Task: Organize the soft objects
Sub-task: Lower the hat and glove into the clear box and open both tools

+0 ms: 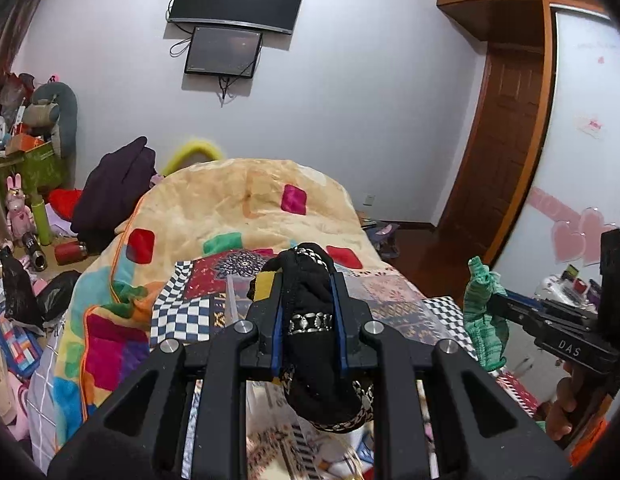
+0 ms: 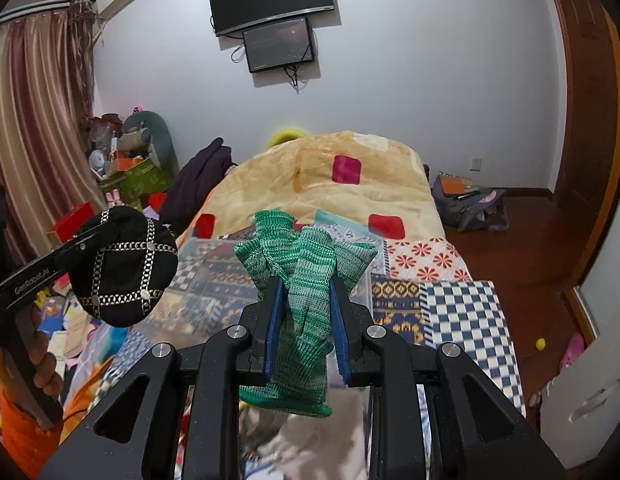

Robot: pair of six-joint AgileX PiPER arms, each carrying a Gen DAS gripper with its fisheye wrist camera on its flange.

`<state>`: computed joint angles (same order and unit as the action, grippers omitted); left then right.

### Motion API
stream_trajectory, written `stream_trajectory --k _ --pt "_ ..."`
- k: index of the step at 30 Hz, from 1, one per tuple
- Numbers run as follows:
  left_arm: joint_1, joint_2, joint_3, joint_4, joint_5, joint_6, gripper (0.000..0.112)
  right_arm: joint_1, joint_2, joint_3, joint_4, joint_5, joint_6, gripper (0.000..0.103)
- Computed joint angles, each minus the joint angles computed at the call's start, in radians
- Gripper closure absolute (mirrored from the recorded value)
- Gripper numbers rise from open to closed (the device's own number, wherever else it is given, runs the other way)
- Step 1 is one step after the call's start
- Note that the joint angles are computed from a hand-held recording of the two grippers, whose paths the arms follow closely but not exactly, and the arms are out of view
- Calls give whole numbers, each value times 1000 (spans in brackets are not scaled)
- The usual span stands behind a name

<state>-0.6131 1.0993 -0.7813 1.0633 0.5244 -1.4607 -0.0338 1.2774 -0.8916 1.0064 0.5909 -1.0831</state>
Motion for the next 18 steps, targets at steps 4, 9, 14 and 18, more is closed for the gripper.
stream_trajectory --k 4,9,14,18 --pt "17 82 -28 89 4 -63 92 46 64 -45 -39 -53 48 82" --pt "65 189 -52 147 -46 -108 92 82 157 -103 -100 -84 122 82" --pt "92 303 -89 150 -64 -102 92 140 229 -160 -260 -125 290 82" --pt "118 361 -108 80 -116 -32 92 175 283 -197 -351 -119 371 82"
